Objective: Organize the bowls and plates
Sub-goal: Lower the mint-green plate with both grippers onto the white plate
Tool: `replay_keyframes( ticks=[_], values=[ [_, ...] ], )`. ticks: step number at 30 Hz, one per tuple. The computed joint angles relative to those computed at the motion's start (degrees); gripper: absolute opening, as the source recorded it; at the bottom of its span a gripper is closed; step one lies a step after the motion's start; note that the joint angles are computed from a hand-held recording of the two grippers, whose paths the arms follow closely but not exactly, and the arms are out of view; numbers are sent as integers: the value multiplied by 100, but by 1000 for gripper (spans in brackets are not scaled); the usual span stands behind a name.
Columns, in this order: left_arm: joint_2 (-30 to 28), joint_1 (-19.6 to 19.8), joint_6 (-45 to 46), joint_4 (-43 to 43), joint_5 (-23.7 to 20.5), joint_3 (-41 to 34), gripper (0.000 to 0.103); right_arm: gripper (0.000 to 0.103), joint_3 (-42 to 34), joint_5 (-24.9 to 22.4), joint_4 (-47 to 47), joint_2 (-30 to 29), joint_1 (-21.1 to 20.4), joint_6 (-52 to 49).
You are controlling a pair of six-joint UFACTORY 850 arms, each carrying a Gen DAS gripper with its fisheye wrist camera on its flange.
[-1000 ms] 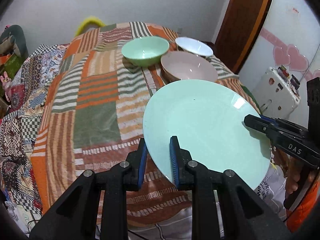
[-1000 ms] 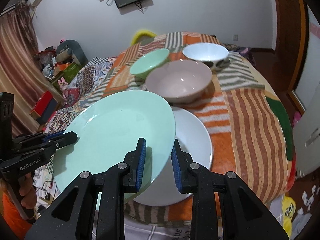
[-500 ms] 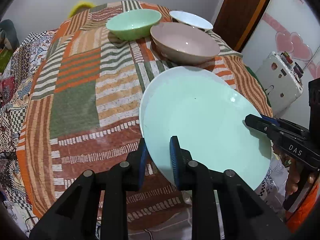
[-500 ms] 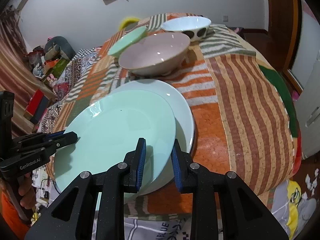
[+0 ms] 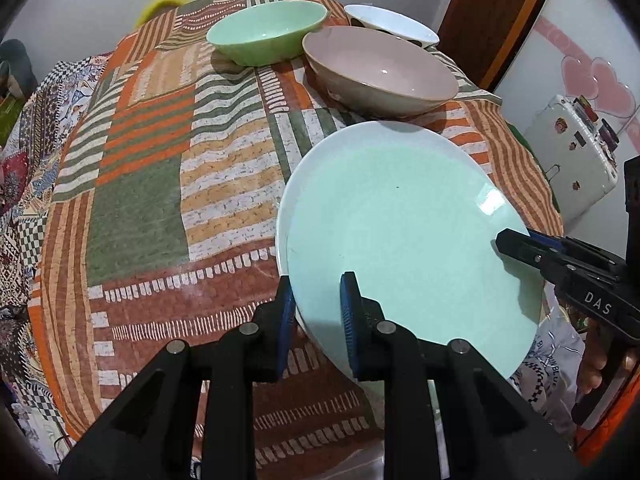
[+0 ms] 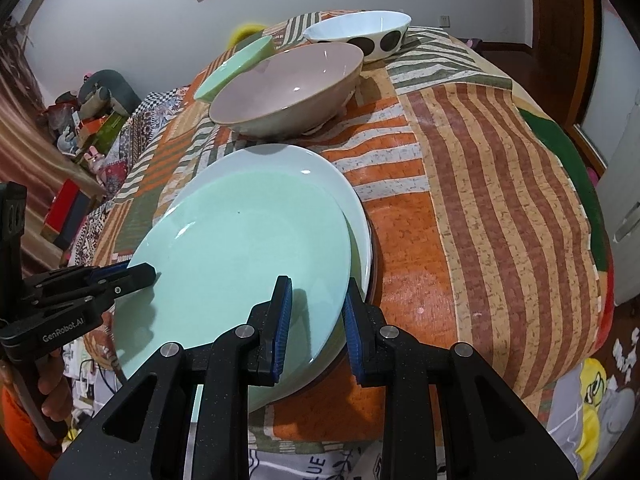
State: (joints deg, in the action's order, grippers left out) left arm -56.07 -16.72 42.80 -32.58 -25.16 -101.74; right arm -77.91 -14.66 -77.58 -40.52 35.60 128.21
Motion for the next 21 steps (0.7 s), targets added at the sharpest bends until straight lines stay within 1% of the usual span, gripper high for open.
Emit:
replay_keyframes(
  ticks=[6, 9, 10, 12, 15, 18, 21],
  values=[
    [-92, -23, -313, 306, 39, -159, 22, 23, -88, 22, 131, -59, -38, -209],
    [-160, -64, -702, 731, 66, -261, 24, 23, -120, 35, 152, -87, -43, -270],
    [-210, -79, -868, 919, 30, -327, 24, 23, -162, 17, 225, -110, -38, -352],
    [-359, -75, -1094, 1090, -213, -521, 25, 23, -208, -60, 421, -136, -22, -589],
    [-343, -61, -933, 922, -122, -457, 25, 23, -220, -115, 399, -139, -14, -620],
    [-364, -53, -934, 887, -159, -488, 25, 23, -159, -77, 223, -106, -32, -437],
    [-379, -62, -1004, 973, -173, -519, 25, 23, -194, -125, 313, -125, -24, -563]
  ],
)
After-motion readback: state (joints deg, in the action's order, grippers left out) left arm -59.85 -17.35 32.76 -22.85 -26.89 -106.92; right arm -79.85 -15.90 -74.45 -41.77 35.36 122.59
